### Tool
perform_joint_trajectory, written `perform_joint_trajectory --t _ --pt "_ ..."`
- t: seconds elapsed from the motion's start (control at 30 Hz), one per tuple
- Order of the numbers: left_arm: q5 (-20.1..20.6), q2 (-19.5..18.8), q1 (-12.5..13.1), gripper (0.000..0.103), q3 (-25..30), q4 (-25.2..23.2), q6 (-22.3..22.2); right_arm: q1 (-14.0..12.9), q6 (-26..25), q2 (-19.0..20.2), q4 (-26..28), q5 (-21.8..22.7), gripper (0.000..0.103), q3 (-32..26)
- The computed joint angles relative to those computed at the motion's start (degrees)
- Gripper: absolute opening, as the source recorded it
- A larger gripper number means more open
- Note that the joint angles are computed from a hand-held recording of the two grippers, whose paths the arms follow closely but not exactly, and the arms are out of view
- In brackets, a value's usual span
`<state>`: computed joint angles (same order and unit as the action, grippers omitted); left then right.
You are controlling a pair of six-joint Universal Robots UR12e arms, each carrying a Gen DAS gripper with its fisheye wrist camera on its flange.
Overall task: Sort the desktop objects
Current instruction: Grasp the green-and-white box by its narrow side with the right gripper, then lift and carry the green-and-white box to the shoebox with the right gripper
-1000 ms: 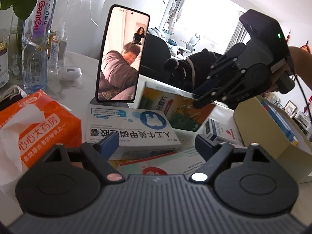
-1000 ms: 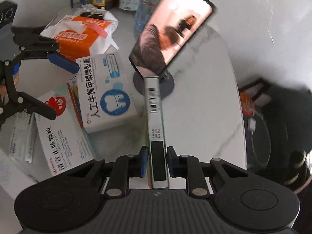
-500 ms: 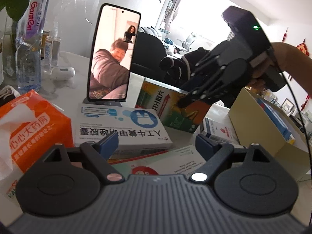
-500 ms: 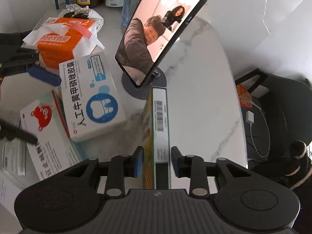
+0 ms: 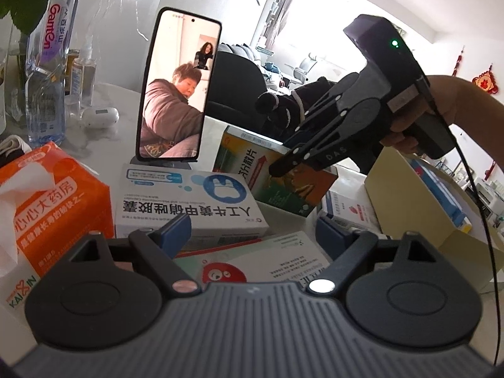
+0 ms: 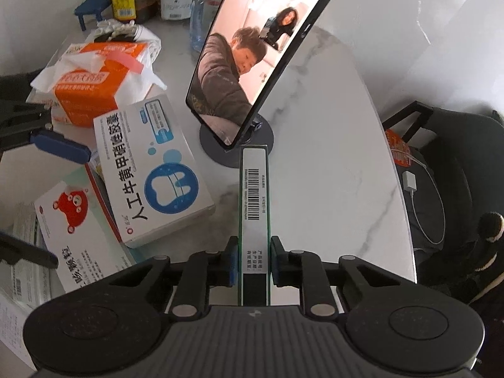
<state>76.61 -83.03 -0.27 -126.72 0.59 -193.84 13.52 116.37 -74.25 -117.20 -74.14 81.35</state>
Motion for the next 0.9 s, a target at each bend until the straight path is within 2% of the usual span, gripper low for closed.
perform_joint_trajectory --t 0.2,0.43,0.7,0.9 --pt "0.13 0.35 -0.48 0.088 0.04 0.11 0.36 -1.8 4.71 -1.39 -0.59 3.59 0.022 0.26" --pt "-0.17 0.68 -1.38 0.088 0.17 0.64 0.69 -3.66 10.41 -3.64 -1.09 5.37 0.022 1.18" --pt "-1.33 0.66 -2.39 0.089 0.42 1.76 1.11 -6.48 19.04 -7.18 -3.13 6.48 0.022 2.95" --pt "-2.4 0.5 -3.08 0.09 0.62 2.94 0.9 -8.88 25.66 -9.66 -4.58 4.69 0.021 4.01"
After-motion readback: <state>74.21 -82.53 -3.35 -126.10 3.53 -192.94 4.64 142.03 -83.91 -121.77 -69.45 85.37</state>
